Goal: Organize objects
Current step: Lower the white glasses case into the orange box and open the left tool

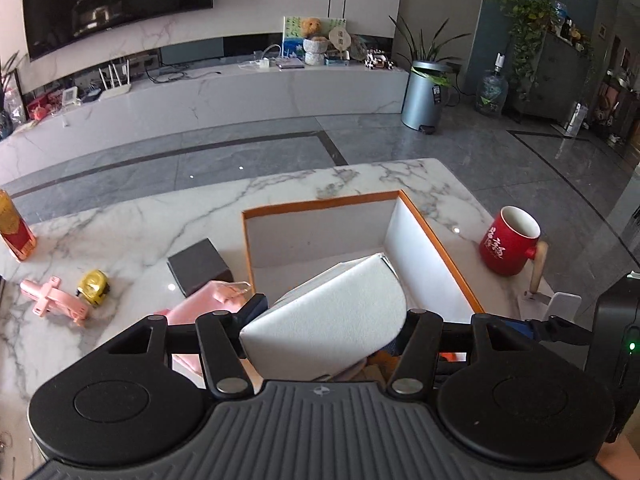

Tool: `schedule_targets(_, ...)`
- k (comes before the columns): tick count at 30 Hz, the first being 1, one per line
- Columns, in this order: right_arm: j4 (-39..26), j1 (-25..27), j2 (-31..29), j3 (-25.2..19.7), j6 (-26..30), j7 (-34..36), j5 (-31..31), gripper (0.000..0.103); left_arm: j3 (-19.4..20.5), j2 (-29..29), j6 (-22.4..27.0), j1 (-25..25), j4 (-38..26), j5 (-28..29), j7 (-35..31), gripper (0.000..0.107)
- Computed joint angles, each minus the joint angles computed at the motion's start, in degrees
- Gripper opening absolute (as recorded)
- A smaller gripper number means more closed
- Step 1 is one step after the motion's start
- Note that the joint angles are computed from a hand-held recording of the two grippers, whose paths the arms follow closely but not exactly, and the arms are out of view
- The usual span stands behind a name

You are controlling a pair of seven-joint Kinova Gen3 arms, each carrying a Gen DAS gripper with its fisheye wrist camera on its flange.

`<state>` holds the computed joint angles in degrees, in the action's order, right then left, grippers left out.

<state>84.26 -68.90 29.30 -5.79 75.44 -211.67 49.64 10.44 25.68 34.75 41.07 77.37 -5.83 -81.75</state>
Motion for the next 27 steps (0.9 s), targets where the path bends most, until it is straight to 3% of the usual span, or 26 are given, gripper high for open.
schedule_targets(4,0.8,-0.8,0.5,0.7,-0.9,3.4,1.4,0.101,2.0,2.1,1.9,-1.5,-1.2,3.7,-0.5,0.066)
schedule_targets(7,4.5,-5.5,-0.6,6.8,-6.3,7.9,4.0,0.096,3.2,2.4,2.7,-3.2,-1.2,6.5,-2.2,0.066)
schedule_targets(9,6.7,-4.8,-2.4,7.3,-11.0,12.6,4.4,0.09,3.4,2.5,3.2,-3.8,-1.4,7.4,-3.5,0.066)
schedule_targets(17,16.0,14.7,-5.7,-11.4,-23.9,31.2,17.0,0.083,3.8,3.5,4.8,-4.4,-2.1,9.1,-10.0,0.066)
schedule_targets(20,17.0,22.7,-6.2,-17.6,-28.8,38.2,19.1,0.07,3.5,4.1,5.7,-4.2,-3.1,9.3,-10.6,0.066)
schedule_targets(22,16.2,27.0,-5.0,-21.4,-29.7,42.8,19.4,0.067,2.3,4.5,6.0,-2.8,-3.6,7.9,-9.9,0.066)
schedule_targets(24,15.1,28.0,-4.2,-21.4,-29.7,47.5,18.1,0.064,2.4,4.9,6.3,-3.0,-3.9,7.7,-10.7,0.066)
schedule_targets(27,16.5,25.2,-6.2,-14.5,-35.8,50.1,15.7,0.057,2.5,4.9,6.1,-3.1,-3.8,7.0,-12.7,0.066)
